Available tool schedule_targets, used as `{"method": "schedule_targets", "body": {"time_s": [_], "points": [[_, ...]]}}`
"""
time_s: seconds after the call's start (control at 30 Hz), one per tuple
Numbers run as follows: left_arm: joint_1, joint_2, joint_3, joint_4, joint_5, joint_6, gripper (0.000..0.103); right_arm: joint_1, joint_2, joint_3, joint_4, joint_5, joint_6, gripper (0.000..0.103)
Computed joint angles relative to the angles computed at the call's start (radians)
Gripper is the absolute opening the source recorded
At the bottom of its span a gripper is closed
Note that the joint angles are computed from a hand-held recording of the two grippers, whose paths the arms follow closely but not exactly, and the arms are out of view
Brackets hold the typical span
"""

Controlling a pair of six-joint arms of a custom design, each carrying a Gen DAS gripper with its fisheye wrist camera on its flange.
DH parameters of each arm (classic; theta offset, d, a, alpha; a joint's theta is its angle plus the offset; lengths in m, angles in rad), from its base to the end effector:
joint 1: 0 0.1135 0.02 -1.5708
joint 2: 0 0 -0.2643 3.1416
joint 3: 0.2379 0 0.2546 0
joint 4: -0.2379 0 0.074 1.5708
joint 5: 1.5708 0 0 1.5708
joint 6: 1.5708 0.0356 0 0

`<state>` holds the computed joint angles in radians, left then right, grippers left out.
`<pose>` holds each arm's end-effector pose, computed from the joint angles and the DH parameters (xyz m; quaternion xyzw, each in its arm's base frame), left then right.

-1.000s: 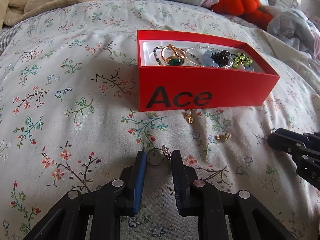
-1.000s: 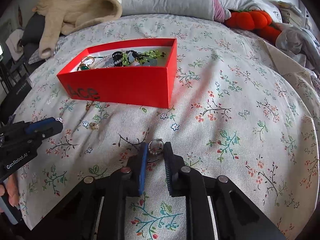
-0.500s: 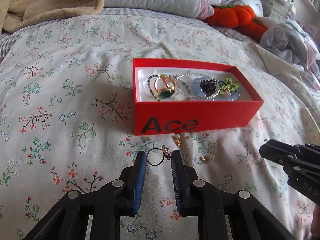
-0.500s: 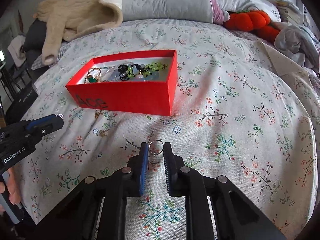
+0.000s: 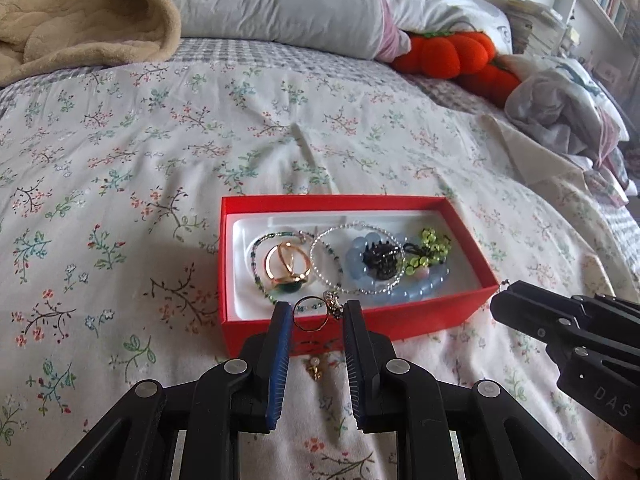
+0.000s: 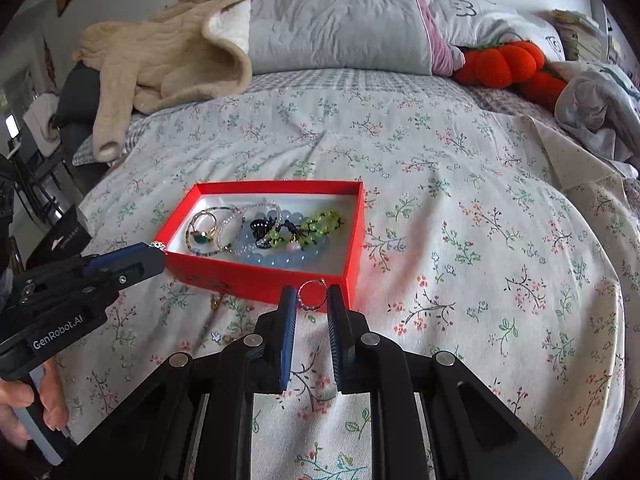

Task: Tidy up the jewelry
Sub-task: 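Lower both held rings into the red box and open both tools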

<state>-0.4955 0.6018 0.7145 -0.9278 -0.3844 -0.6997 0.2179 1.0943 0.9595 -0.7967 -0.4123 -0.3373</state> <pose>0.1072 -0.0428 0.2727 -0.1631 0.9004 -0.0570 0.3993 0.2075 0.0605 0.2890 -0.3165 0.8760 0.1756 0.3186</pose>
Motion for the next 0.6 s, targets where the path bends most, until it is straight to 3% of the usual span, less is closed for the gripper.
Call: {"method": "schedule_targets", "body": {"time_s": [0.13,0.43,0.6], "points": [[0.068,0.039,-0.010,0.067,0.057,0.055,0.020,0.021,0.034,0.026,0.011,0.006,0.024,0.017],[0.087,0.116,-0.008,0.116,0.054,0.088,0.022,0.043,0.055,0.022,0.029,0.026,0.036,0.017],[0.053,0.098,-0.007,0.087,0.013,0.062,0.038,0.038,0.059,0.027,0.027,0.029,0.032,0.017]]}}
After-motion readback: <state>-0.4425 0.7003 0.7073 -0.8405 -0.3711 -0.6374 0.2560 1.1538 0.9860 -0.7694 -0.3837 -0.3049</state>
